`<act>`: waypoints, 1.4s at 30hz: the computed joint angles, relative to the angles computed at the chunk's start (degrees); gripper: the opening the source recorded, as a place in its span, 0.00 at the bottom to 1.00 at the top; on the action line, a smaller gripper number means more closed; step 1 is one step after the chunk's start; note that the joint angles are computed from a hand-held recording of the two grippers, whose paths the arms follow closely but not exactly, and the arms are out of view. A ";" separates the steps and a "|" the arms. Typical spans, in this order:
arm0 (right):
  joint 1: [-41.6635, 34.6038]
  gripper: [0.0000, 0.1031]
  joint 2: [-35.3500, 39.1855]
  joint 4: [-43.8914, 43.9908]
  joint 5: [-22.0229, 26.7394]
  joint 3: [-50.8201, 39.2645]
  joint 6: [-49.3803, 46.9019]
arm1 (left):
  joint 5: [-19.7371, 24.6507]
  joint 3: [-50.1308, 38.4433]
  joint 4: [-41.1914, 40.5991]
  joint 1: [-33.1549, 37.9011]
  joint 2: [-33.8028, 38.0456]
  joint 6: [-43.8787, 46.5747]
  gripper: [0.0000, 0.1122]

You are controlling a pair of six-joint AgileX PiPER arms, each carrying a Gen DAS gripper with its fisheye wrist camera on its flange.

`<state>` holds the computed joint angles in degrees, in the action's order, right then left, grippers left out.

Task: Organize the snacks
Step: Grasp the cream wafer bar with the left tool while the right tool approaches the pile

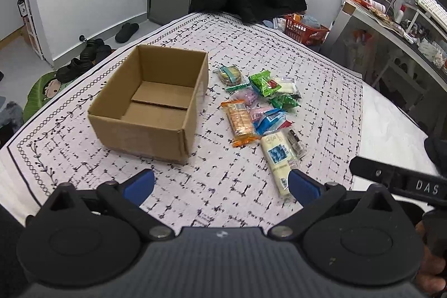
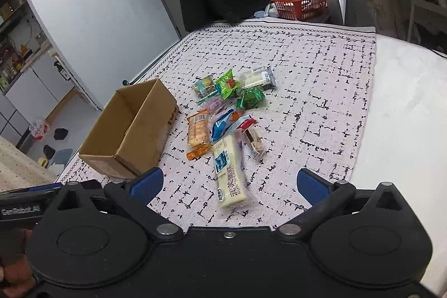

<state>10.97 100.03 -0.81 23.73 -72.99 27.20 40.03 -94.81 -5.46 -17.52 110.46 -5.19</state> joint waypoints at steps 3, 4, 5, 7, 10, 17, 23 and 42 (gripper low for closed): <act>-1.51 1.00 1.21 5.32 -0.15 -0.75 -4.84 | 0.26 -1.69 2.13 -1.12 1.67 -2.28 0.90; -2.07 1.00 1.66 7.37 -0.18 -1.03 -6.62 | 0.52 -2.35 2.70 -1.47 2.30 -2.89 0.89; -2.55 1.00 2.07 8.98 -0.19 -1.30 -8.02 | 0.88 -3.07 3.18 -1.77 2.97 -3.51 0.89; -3.41 1.00 2.96 11.87 -0.37 -1.83 -10.36 | 1.35 -4.39 3.63 -2.25 4.25 -4.43 0.89; -4.45 1.00 4.49 14.75 -0.22 -2.83 -12.20 | 1.73 -6.10 4.65 -2.94 5.88 -5.98 0.88; -6.67 0.99 8.14 22.95 0.56 -5.14 -18.85 | 3.84 -12.24 4.35 -3.90 11.09 -8.83 0.88; -8.76 0.85 11.74 25.59 1.86 -7.79 -17.81 | 5.00 -17.51 2.74 -4.77 15.48 -9.75 0.81; -13.22 0.65 22.64 33.45 7.18 -18.05 -18.82 | 17.05 -47.59 -4.48 -6.21 36.94 -15.93 0.63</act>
<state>-2.25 122.67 32.64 30.91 -91.04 8.37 57.08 -142.40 -9.95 -23.73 147.40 -21.12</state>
